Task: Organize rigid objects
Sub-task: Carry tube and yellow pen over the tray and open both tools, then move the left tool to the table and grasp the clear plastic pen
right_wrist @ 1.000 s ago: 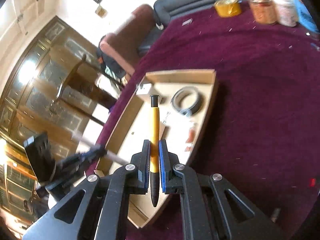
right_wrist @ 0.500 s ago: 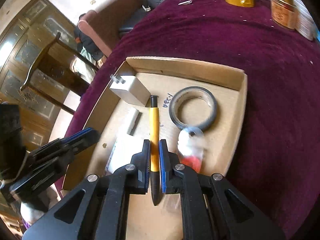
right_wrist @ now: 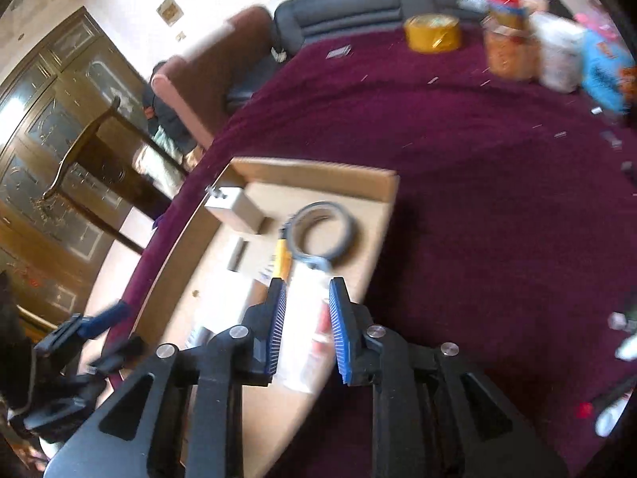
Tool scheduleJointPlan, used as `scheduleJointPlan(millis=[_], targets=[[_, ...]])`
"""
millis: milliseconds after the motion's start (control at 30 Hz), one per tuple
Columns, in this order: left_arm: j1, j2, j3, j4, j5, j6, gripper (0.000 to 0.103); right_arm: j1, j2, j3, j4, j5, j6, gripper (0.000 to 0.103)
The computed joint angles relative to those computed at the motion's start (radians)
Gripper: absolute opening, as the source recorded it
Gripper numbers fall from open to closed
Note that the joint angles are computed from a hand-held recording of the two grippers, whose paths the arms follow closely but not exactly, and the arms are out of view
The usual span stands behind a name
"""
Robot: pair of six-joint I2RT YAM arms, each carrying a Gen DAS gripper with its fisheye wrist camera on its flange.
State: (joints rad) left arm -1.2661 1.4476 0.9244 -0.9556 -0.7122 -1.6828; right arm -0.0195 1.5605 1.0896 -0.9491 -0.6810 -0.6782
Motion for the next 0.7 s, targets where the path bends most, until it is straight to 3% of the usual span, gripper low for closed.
scheduleJointPlan(millis=[133,200,300,467,567,633,700], targets=[[0.124,0.137,0.052,0.155,0.175,0.234,0.051,-0.171,-0.026,0.039,-0.089,-0.021,-0.147,0.023],[0.192,0.195,0.076,0.18,0.237,0.302,0.048,-0.257,-0.013,0.072,-0.127,-0.021,-0.203,0.048],[0.311,0.245,0.085,0.21,0.304,0.358,0.047,-0.377,0.036,0.135,-0.181,-0.038,-0.273,0.053],[0.373,0.227,0.07,0.237,0.274,0.34,0.047,-0.545,0.121,0.262,-0.264,-0.08,-0.37,0.053],[0.274,0.168,0.092,0.184,0.197,0.263,0.047,-0.657,0.17,0.356,-0.277,-0.128,-0.412,0.053],[0.164,0.152,0.151,0.101,0.104,0.171,0.049,-0.719,0.17,0.364,-0.198,-0.168,-0.402,0.055],[0.09,0.163,0.214,0.04,0.03,0.111,0.061,-0.767,0.164,0.335,-0.07,-0.2,-0.371,0.082]])
